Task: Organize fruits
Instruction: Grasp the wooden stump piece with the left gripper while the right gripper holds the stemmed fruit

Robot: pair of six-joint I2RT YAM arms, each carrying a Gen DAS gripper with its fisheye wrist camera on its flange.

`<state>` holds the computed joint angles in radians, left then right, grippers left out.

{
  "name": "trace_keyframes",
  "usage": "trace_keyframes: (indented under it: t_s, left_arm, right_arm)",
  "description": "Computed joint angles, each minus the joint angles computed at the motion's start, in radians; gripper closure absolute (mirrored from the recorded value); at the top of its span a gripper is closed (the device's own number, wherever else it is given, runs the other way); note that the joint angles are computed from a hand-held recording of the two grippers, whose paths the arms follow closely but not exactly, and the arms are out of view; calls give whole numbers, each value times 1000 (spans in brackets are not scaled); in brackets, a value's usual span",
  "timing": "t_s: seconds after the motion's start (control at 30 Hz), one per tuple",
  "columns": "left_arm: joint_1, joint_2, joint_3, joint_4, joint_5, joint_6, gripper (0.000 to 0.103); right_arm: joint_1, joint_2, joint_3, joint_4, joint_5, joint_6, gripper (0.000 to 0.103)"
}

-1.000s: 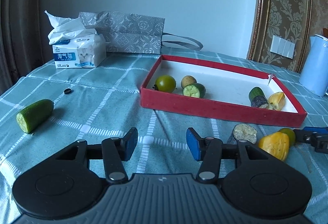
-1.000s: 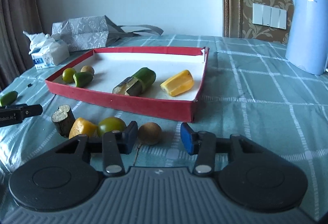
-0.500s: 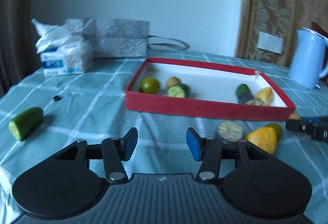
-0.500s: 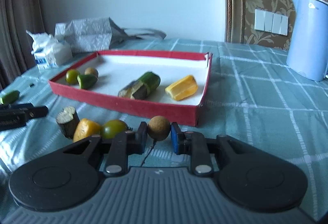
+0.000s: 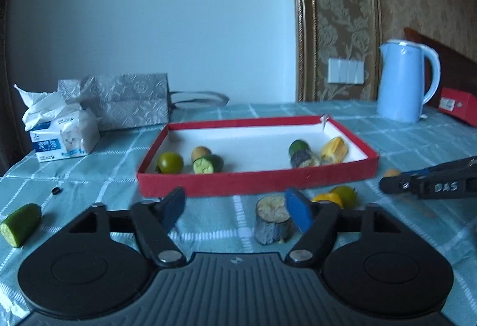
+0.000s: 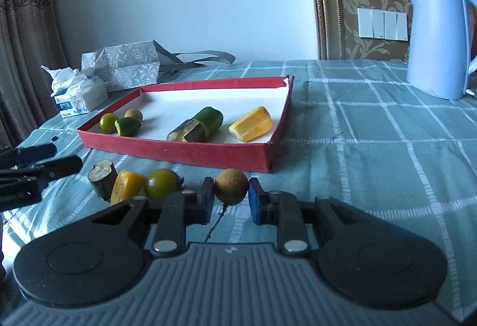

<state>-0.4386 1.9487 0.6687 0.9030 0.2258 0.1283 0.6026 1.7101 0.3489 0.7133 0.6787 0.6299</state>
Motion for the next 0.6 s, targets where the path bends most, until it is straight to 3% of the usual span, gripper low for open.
trace_keyframes:
  t_s: [0.07,0.37,0.6]
  left_arm:
    - [-15,6,0,15,-19,16,26]
    - [-86,62,128,-150,-143,27,26]
    - [-94,77,170,-206,-137,3,24]
  right_arm:
    - [3,1,-1,8,-1,-5,80]
    - [5,0,-7,24,1,-2,80]
    - [5,0,-17,48,-6,-6,80]
